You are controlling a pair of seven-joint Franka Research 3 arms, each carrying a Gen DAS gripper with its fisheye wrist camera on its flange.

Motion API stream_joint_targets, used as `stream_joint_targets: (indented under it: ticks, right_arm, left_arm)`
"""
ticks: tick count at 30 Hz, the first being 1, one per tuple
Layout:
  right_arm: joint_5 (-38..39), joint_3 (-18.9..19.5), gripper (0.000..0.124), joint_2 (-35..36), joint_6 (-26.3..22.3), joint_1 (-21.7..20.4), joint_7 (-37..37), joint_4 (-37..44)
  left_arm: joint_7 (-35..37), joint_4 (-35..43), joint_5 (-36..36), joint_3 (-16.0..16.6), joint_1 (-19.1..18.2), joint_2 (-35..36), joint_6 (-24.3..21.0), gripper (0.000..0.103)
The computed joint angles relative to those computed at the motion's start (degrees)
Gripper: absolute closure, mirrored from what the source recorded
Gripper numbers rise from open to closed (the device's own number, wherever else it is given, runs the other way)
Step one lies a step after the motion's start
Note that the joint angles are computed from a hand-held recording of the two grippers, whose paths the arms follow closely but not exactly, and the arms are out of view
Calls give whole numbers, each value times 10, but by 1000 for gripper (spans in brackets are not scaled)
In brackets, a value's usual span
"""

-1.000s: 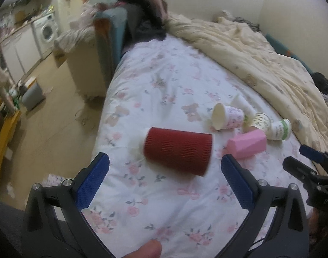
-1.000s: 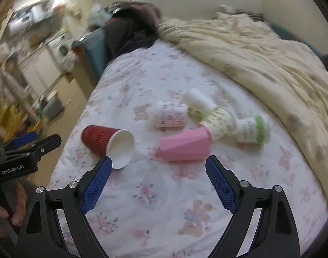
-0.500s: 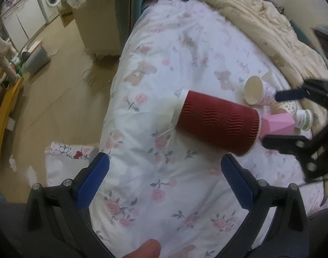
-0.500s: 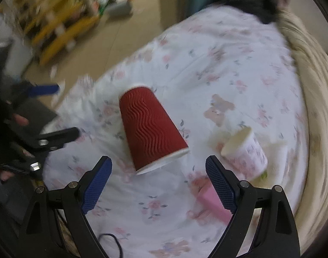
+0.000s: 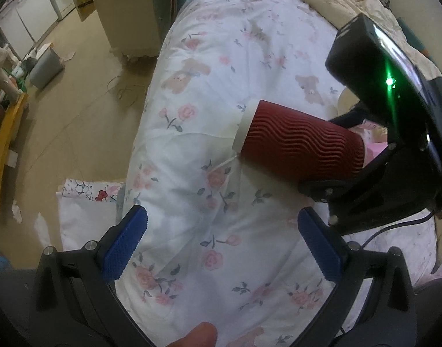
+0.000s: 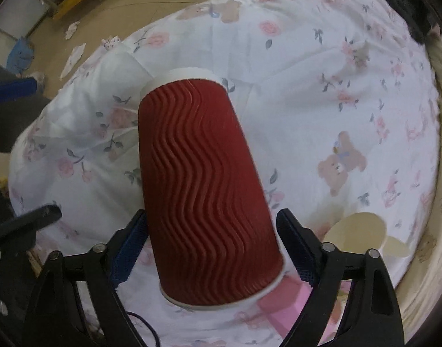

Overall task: Flip cup upside down
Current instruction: 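Reach the right gripper to the red wavy cup and close around it, then lift the red cup with the right gripper and stand it mouth-down, then open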

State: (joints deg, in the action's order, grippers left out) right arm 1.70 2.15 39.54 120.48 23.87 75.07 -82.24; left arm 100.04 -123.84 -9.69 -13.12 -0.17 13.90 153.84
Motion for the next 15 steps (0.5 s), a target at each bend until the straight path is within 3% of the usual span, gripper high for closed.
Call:
stream_joint_targets:
  ticks: [6, 9, 15]
  right_arm:
    - [23, -1, 41, -78, 62, -18, 15, -110]
    - [60, 5, 41, -150, 109, -36, 35, -204]
    - [130, 15, 41, -306, 221, -51, 114, -416]
  left_arm:
    - [25, -12, -30, -12, 7, -14, 18, 0]
    - [35, -25, -43, -13, 4, -28, 35, 0]
    - [82, -40, -102, -20, 2, -49, 21, 0]
